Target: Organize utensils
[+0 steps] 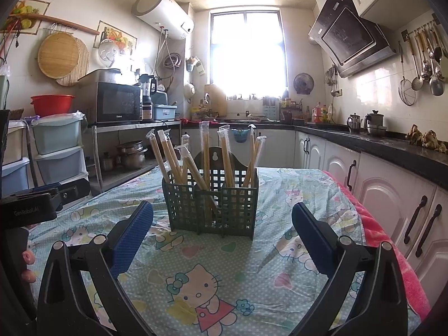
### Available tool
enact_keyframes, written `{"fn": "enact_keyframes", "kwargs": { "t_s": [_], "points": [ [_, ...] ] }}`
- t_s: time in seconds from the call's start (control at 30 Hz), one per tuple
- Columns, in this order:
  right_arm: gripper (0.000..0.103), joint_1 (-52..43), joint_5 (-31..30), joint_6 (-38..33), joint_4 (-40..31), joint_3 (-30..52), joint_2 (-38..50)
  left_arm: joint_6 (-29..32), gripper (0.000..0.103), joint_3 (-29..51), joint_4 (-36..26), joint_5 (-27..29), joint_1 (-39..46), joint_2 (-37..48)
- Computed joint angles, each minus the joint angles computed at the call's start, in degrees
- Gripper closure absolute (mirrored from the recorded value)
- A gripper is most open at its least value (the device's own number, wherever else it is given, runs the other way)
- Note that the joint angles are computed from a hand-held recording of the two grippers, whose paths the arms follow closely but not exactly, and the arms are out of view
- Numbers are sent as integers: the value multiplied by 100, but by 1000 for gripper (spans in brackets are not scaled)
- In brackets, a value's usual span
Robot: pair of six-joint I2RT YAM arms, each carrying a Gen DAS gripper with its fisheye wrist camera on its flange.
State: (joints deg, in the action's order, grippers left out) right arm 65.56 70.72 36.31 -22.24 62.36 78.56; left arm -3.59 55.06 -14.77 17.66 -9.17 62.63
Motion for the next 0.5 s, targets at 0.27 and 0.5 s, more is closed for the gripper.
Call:
{"fn": "enact_keyframes", "kwargs": {
  "t_s": [0.27, 0.5],
  "points": [
    [6, 16, 8, 51, -54, 12, 8, -3, 11, -15, 20, -22, -12, -13],
    [6, 9, 4, 79, -64, 14, 15, 7, 11, -15, 6, -2, 14, 24]
  ]
}}
